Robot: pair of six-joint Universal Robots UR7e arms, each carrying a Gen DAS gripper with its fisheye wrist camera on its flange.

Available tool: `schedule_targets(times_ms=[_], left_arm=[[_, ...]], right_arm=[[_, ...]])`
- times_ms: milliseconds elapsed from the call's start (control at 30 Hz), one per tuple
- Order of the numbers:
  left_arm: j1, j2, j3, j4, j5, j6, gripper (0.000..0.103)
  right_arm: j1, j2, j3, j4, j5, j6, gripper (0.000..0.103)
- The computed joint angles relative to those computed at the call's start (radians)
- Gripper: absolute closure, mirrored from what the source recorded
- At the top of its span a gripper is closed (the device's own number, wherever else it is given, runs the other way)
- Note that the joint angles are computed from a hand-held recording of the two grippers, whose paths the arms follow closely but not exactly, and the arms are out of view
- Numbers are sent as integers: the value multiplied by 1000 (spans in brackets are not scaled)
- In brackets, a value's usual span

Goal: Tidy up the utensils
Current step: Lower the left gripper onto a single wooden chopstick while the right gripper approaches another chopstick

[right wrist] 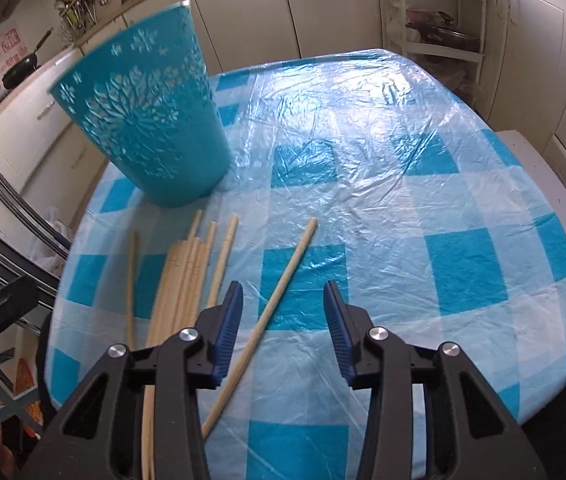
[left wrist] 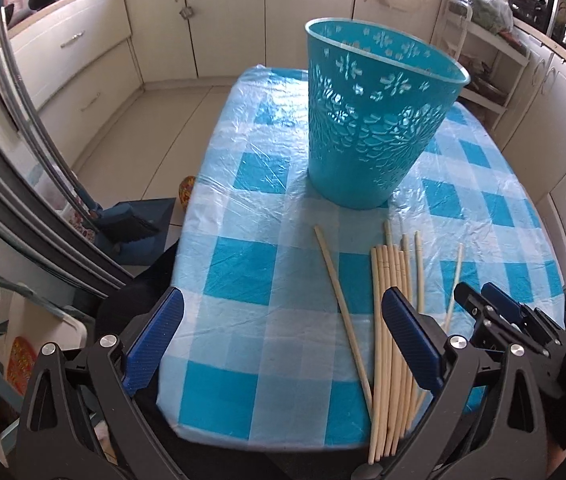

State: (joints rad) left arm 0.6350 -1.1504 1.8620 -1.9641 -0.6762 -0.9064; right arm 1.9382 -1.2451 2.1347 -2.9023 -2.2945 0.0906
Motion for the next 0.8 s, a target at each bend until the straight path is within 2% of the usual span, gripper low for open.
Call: schedule_targets(times_ms=[167, 200, 333, 367, 433, 500, 600, 667, 733, 800], left_arm=[[57, 80, -46, -28, -7, 36, 8], [66, 93, -56, -27, -10, 40, 8], [109, 155, -98, -23, -29, 62, 20], [121, 172, -111, -20, -37, 68, 25], [121, 180, -100, -59, -10, 90, 26], [125, 190, -102, -101, -11, 130, 33], [123, 195, -97, -159, -18, 202, 55], [124, 203, -101, -194, -41, 263, 78], [126, 204, -105, -208, -63, 295, 89], [130, 205, -111, -217, -82, 319, 94]], right_arm=[[-7, 35, -6, -42, -19, -82, 67], [-10, 39, -10, -50, -22, -103, 72], [-30, 44, -21, -68, -6, -205, 92], [-37, 44, -26, -69, 4, -227, 92], [-50, 51, -39, -75, 13, -288, 95], [-67, 48, -55, -58, 38, -334, 95], [-81, 45, -87, 5, 59, -359, 95], [-88, 43, -109, 52, 66, -350, 95], [-93, 40, -118, 75, 75, -338, 95], [-94, 44, -119, 69, 72, -342, 95]])
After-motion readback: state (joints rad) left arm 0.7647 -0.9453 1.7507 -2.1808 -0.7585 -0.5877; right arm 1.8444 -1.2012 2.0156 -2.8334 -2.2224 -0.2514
